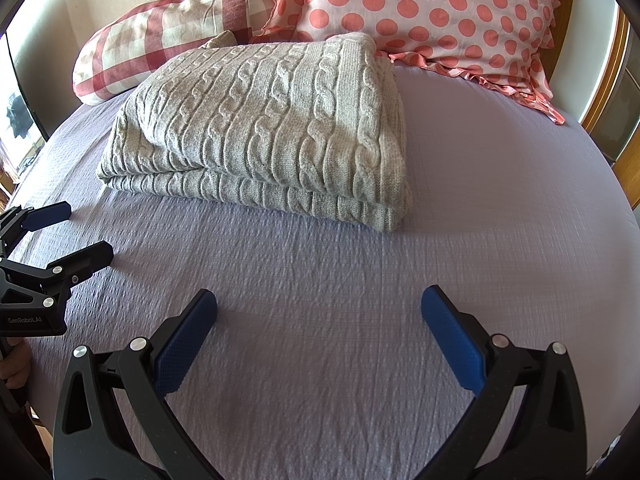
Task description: Fold small clothes
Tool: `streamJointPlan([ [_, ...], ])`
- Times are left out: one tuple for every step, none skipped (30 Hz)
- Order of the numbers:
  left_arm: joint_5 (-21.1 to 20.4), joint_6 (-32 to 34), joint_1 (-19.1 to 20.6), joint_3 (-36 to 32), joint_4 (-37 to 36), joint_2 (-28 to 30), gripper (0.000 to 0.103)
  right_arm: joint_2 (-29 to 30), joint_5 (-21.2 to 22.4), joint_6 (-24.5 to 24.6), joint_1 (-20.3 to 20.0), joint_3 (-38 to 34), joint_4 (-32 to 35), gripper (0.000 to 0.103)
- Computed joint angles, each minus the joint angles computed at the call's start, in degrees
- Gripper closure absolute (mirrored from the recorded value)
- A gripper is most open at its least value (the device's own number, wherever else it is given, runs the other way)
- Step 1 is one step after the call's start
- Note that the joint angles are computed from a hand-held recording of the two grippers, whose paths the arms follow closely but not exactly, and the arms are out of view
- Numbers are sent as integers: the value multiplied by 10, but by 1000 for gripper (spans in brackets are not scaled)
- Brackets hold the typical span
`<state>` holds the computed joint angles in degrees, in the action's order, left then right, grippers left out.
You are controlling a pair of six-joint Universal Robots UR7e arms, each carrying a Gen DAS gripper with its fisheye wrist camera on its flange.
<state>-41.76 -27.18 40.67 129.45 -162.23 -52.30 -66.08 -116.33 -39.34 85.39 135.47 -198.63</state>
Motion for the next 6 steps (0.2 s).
streamJointPlan([
  [1,2,0,1,-4,1,2,0,0,0,0,0,0,1],
  [2,3,0,2,-8,1,2,0,0,0,0,0,0,1],
  [3,4,-1,3,-11,2,2,0,0,0,0,0,0,1],
  [4,4,-1,4,-14,2,2,0,0,0,0,0,0,1],
  [4,3,-2,5,-15,3,2,0,0,0,0,0,0,1],
  [4,2,-2,6,-15,3,2,0,0,0,0,0,0,1],
])
